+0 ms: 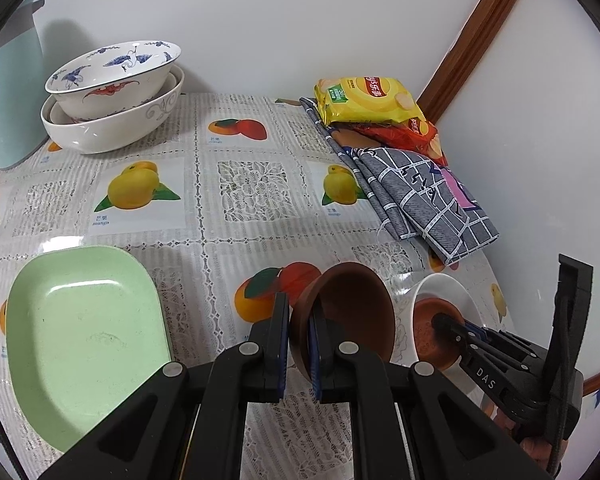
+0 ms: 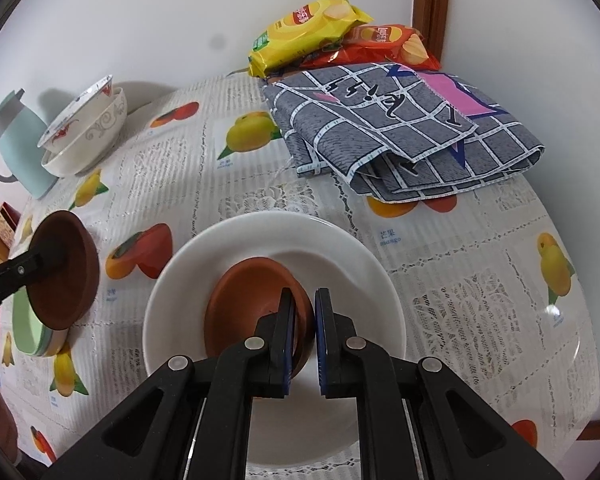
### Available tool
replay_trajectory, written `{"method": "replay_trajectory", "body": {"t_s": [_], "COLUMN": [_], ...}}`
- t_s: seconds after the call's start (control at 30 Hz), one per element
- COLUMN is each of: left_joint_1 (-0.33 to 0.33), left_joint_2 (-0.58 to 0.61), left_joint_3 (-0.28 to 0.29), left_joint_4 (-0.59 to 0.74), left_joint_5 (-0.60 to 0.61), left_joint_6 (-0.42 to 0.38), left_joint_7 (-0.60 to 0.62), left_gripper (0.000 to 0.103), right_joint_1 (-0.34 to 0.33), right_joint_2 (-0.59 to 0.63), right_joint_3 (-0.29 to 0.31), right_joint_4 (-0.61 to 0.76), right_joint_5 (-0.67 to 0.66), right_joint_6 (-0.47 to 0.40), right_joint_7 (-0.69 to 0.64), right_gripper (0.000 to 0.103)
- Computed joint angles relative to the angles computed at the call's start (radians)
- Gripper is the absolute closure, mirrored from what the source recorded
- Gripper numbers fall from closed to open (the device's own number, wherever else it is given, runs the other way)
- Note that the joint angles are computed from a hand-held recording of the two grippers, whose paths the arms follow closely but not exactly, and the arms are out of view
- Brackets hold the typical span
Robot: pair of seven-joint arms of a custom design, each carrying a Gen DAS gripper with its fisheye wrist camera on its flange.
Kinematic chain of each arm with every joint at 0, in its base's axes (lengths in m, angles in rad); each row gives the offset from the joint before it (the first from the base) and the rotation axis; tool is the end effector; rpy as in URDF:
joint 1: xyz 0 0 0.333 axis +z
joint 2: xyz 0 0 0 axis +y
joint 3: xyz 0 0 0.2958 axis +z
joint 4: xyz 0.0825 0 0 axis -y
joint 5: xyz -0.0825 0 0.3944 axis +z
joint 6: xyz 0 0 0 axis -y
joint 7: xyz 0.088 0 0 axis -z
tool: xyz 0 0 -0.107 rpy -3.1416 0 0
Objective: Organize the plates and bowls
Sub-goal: 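Carry the brown bowl in the right gripper into the white bowl while the left gripper holds its bowl, then open the right gripper to leave the brown bowl in the white bowl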
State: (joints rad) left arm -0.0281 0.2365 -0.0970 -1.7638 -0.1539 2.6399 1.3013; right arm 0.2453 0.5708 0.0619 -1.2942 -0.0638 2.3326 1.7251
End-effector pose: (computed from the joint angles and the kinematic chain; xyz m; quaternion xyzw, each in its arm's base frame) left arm 0.6725 -0.0754 0.4790 -0.7525 0.5754 -0.2977 0.1184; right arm 0.7255 0.2173 0.4467 -0.7431 0.6276 -0.1328 0.1908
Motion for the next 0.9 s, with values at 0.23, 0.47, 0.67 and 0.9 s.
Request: {"method": "replay_trajectory", "body": {"t_s": [0.23, 0.47, 0.67, 0.9], "left_joint_1": [0.009, 0.012, 0.016, 0.003], "left_joint_2": [-0.01, -0.03, -0.047, -0.068], "left_joint_3": [-0.007, -0.006, -0.008, -0.013], "left_joint_4": [-0.014, -0.036, -0.051, -0.059], "left_joint_5": [-0.031, -0.044, -0.061, -0.048], "left_joint_6": [-0.001, -0.001, 0.002, -0.001], "left_joint_7": [0.022, 0.034, 0.038, 0.034], "left_gripper": [0.094, 0.094, 0.094, 0.094], "right_joint_1": [0.033, 0.043, 0.03, 0.01], "right_joint_2": [0.034, 0.052, 0.034, -0.091], "right_joint_3": [-0.025, -0.028, -0.018, -0.008], "right_joint_4": [0.067, 0.089, 0.08, -0.083], "right_joint_5": [-0.067, -0.084, -0.061, -0.04], "right_joint_6": [-0.083, -0.125, -0.128, 0.002], "right_joint_7": [0.015, 0.017, 0.022, 0.027], "right_gripper": [0.092, 0.09, 0.075, 0.066]}}
